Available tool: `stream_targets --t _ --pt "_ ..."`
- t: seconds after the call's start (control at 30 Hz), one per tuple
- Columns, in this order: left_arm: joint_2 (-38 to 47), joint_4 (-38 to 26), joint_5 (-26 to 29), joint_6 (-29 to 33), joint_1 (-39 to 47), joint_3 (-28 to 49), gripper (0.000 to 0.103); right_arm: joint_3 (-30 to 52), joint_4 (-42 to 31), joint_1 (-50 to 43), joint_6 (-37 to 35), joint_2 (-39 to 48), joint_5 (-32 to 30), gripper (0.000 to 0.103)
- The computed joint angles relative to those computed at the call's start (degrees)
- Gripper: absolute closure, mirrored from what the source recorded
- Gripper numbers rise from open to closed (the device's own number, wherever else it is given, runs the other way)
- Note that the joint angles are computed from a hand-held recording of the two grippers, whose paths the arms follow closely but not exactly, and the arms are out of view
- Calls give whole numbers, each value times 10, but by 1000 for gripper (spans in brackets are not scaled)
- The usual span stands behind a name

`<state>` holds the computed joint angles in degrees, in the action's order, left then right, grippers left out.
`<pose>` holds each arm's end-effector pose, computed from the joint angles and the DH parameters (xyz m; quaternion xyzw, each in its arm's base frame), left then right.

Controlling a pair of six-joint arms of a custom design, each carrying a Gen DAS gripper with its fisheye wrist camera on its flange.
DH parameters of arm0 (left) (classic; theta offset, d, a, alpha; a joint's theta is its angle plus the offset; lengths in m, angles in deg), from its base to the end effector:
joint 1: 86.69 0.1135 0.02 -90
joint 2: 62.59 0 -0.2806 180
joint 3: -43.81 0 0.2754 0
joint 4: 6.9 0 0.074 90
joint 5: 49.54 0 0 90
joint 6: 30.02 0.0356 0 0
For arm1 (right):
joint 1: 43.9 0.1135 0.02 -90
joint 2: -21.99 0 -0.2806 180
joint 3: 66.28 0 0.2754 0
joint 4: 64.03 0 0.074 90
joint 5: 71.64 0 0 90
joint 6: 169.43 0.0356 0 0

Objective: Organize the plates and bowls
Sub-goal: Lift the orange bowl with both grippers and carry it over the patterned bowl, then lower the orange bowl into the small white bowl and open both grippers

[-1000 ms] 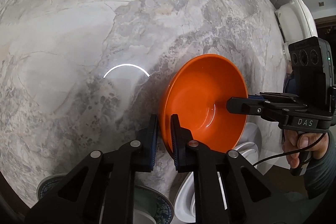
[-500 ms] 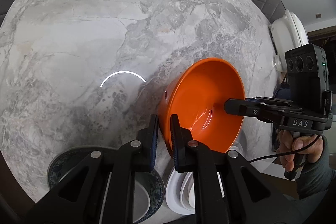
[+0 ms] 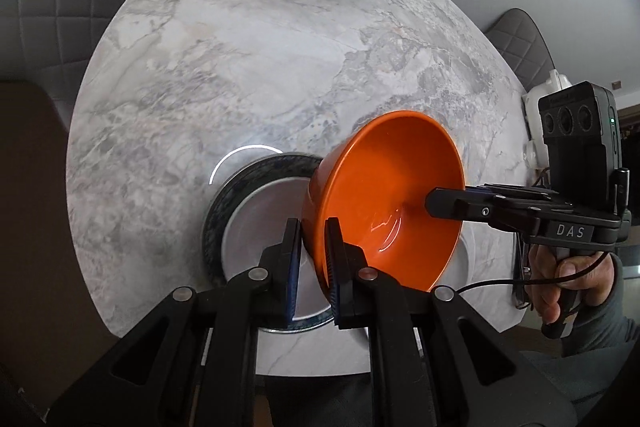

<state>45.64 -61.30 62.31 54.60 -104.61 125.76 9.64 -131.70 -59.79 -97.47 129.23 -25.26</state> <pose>0.3499 -0.1271 0.1525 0.1222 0.9711 -0.2011 0.0400 0.3172 -0.0648 0.1398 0.0117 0.9259 0.3755 0.0385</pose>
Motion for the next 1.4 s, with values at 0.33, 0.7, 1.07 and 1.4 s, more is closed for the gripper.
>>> stream_targets --t 0.33,0.7,1.07,1.4 --pt "-20 50 -10 5 29 -102 93 -57 64 84 67 -13 27 86" --pt "29 83 -31 5 11 -91 93 -59 93 93 89 14 62 87" --pt "33 83 -42 -9 8 -82 92 -43 89 125 85 6 115 89" --pt "21 87 -20 -6 5 -87 63 -43 96 141 81 6 147 89"
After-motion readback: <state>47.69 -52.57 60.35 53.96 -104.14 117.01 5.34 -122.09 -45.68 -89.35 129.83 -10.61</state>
